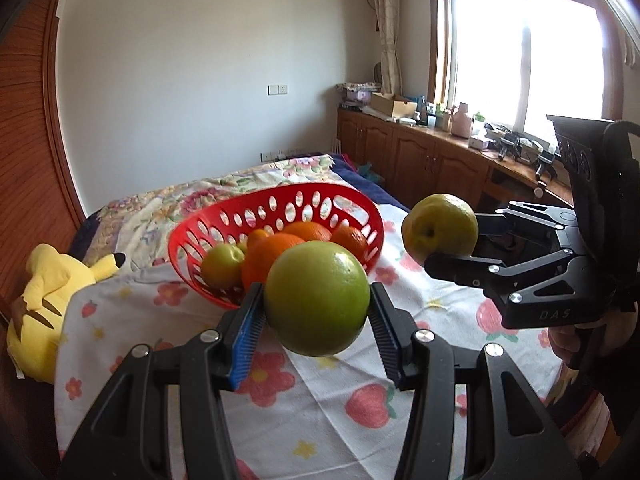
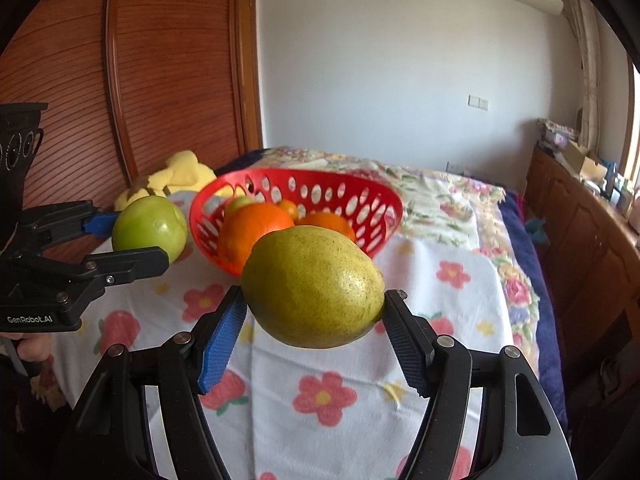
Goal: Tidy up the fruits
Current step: 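Carry the green apple with the left gripper while the right gripper carries the pear to the basket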
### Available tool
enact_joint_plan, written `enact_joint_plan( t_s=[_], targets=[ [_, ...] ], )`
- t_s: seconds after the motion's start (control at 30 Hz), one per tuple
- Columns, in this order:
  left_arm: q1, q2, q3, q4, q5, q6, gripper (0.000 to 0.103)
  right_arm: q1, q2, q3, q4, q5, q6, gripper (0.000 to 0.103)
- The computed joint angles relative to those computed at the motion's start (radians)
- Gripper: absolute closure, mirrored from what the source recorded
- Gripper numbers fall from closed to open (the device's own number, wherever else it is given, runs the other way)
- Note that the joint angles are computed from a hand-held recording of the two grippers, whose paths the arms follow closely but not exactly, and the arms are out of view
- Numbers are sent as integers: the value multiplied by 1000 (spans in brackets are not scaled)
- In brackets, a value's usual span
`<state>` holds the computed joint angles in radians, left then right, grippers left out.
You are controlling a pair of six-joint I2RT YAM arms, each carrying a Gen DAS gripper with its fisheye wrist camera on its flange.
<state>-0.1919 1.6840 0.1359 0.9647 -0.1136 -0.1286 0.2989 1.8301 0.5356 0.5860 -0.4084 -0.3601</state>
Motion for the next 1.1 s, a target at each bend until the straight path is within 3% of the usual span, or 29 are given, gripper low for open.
enact_joint_plan(
  t_s=[0.37,0.63,1.1],
  targets=[
    [156,94,103,-11,107,69,52,40,72,206,-128,29,-18,32],
    [259,190,256,-102,162,115,52,94,268,500,-276,73,-42,32],
    [349,300,467,-241,187,157,52,135,547,1017,-653,73,-99,32]
  ],
)
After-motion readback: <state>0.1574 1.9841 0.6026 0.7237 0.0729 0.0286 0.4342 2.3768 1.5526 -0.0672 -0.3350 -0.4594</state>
